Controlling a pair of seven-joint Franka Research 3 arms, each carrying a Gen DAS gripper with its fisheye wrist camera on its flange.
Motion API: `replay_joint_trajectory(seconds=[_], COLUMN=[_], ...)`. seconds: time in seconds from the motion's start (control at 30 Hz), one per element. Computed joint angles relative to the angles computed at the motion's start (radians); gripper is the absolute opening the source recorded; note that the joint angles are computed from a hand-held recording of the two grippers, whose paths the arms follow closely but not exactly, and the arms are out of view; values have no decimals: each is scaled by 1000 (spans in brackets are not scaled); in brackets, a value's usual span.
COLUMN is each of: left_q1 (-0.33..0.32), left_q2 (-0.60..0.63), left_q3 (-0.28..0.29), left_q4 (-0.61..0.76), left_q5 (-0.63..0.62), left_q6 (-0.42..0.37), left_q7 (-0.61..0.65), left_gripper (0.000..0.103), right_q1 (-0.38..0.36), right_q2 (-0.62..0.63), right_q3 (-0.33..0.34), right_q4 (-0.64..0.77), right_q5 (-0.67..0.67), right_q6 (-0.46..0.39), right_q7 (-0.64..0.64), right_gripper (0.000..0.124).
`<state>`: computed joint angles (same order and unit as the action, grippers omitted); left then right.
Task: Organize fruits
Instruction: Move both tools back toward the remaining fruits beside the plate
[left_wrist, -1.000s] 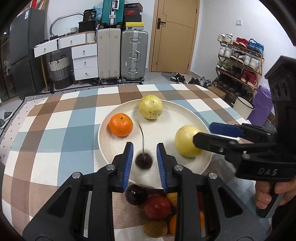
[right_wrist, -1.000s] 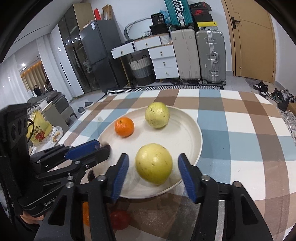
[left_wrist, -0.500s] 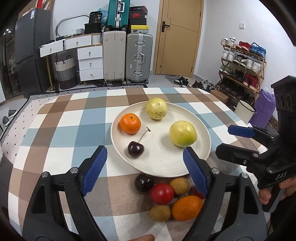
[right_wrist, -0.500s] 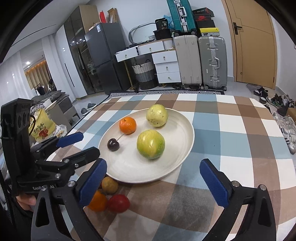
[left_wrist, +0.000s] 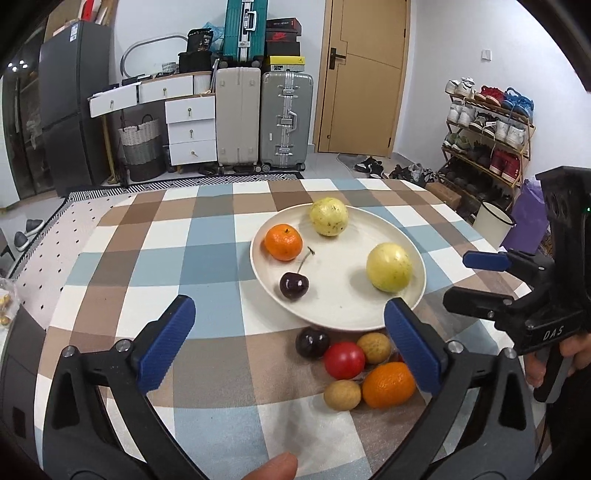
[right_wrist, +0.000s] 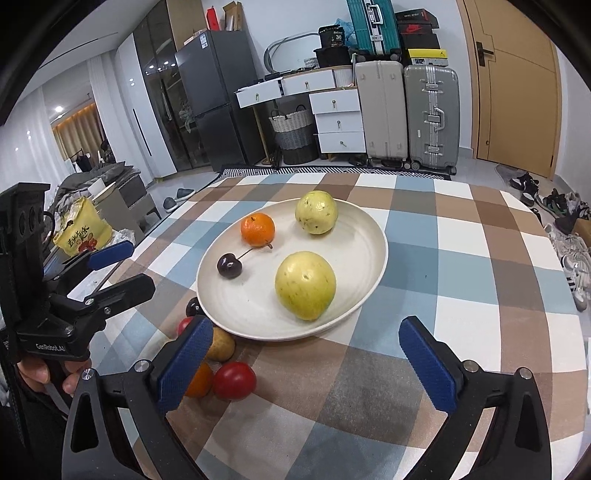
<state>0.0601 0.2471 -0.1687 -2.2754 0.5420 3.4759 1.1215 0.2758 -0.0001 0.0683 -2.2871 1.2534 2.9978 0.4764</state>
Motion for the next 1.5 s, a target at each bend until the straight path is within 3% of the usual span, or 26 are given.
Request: replay_joint_trajectory(seconds=[0.07,0.17,0.3,0.53,0.63,0.67,0.77,0.83,0.9,1.07,1.2,1.5], left_q1=[50,47,146,212,347,354,367,420,431,567,627,599], left_q2=[-1,-5,-1,-10,13,16,26,40,47,83,105,98], left_q3=[-36,-23,-92,-116,-235,-244,-267,-329,-349,-505,-581,-574], left_q4=[-3,-13,-17,-34,-1,4,12,17,17,17,12,-4], left_q5=[55,65,181,318,487,502,511,514,495,451,399,296], left_q6=[-4,-5,-17,-23,-56,-63,-89,-115,-128,-195,-231,-239], left_q7=[-40,-40,-128,-216,-349,-361,-360,-348,-322,-249,-175,-72], left_gripper=[102,102,102,102,102,102,102,102,102,102,102,102], right_q1=[0,1,7,14,15,13,10,11,13,20,19,18], right_q2=[-8,-20,-27,-24,-17,-14,-6,-3,-1,8,20,32], right_q3=[0,-3,-5,-6,-4,-4,-3,1,5,13,14,25], right_q4=[-12,-35,-57,-65,-67,-67,-67,-67,-69,-79,-80,-72], right_q5=[-21,-44,-94,-146,-178,-194,-237,-247,-266,-349,-441,-447], right_q6=[-5,-14,-19,-52,-56,-63,-74,-76,-75,-44,-37,-38], right_q7=[11,16,37,43,64,78,109,112,121,174,251,239], right_gripper=[102,102,102,102,102,102,102,102,102,100,89,76])
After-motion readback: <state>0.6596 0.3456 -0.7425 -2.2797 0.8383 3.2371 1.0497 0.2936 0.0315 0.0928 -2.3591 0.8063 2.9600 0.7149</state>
